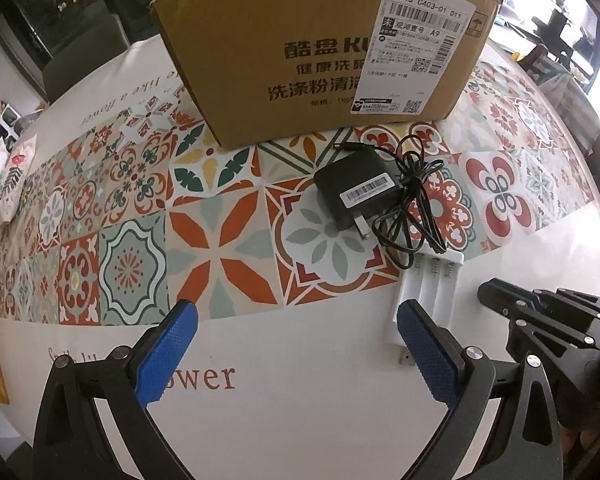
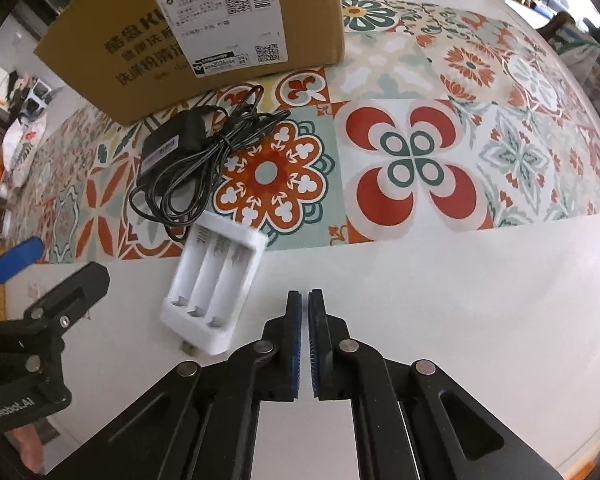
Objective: Organize rigid objects
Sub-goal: 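Close the right tool on the white battery charger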
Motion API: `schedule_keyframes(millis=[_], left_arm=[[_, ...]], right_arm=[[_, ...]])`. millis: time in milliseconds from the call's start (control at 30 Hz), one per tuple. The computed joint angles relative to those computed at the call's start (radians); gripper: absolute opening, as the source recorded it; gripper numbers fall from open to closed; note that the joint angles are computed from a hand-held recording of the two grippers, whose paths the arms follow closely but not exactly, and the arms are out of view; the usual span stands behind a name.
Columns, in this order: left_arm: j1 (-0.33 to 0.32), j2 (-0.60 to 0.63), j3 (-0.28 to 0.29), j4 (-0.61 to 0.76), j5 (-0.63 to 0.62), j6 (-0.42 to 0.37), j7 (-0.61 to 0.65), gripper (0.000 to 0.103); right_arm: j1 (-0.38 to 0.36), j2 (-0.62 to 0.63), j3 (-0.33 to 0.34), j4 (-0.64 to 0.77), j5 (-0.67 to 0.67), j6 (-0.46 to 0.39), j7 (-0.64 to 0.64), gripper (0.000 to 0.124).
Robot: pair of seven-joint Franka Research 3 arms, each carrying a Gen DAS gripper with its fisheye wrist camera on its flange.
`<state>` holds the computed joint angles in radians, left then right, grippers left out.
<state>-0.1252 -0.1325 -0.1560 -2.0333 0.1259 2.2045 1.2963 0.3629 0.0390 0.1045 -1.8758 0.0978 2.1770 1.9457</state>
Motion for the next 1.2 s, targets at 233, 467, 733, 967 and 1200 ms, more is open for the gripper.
schedule_keyframes(millis=[233,467,733,967,1200], left_arm=[[0.012,-0.029,0.012,-0.031,-0.003,0.007,-0.011,0.102],[0.038,-0.061,0.033,-0.069,-0.004,0.021,-0.017,0.102],[0.058,-0.07,0.05,-0.093,-0.028,0.04,0.007,0.102],[0.062,-0.075,0.053,-0.107,-0.048,0.047,0.037,0.101],[0.06,-0.079,0.05,-0.116,-0.054,0.049,0.056,0.101]], right_arm=[[0.004,0.005,0.005,0.014,0.039,0.035,-0.015,0.05],[0.024,0.066,0.011,0.086,0.034,0.041,-0.016,0.052],[0.068,0.133,0.004,0.163,-0.041,-0.007,0.068,0.059],[0.135,0.217,-0.007,0.27,-0.197,-0.064,0.153,0.063],[0.171,0.205,-0.022,0.22,-0.312,0.027,0.209,0.055]])
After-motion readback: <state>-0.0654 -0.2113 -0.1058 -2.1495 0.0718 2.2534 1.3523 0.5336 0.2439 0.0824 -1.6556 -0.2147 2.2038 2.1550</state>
